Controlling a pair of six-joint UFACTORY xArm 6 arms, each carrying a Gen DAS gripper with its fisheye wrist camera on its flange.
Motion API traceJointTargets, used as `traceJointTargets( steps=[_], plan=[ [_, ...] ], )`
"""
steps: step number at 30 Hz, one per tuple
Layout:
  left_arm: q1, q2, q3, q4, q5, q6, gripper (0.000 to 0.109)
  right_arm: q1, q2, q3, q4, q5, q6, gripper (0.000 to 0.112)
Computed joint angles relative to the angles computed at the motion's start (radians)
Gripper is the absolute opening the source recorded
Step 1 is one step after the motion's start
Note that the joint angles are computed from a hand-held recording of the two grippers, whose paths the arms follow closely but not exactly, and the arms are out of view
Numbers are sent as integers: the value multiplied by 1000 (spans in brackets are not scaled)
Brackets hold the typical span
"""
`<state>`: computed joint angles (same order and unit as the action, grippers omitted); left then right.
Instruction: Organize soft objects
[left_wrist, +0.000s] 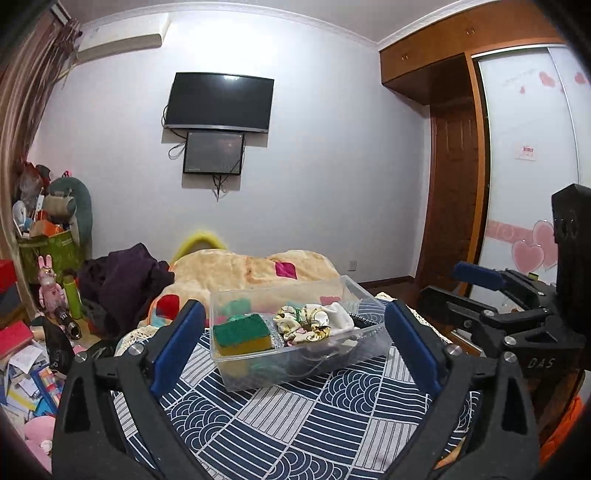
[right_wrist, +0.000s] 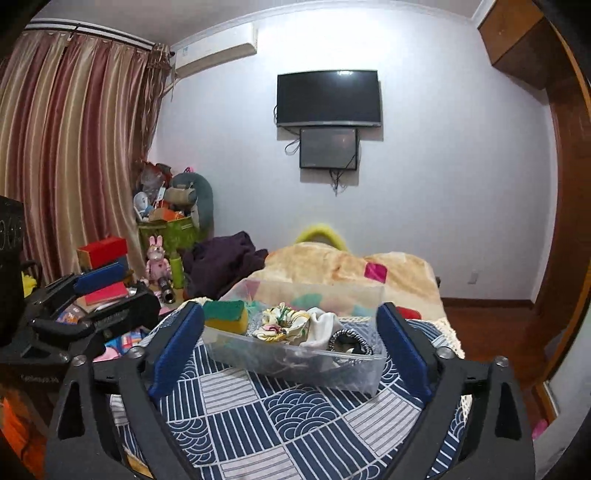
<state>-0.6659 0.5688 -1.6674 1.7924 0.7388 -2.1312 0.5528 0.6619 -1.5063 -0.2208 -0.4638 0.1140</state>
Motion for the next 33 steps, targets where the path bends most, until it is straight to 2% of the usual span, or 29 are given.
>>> traceJointTargets(
  steps=[2, 5, 10, 33],
  plan=[
    [-6, -5, 6, 7, 4, -10, 100, 13, -11, 34, 81, -33, -67, 100],
    [-14, -2, 6, 9, 18, -4, 100, -3, -7, 40, 30, -52, 0, 101],
    [-19, 3, 5, 10, 27, 2, 100, 3, -4, 48, 84, -61, -40, 101],
    [-16, 11, 7, 16, 10, -13, 101, -4, -17, 84, 85, -92, -36, 101]
  ],
)
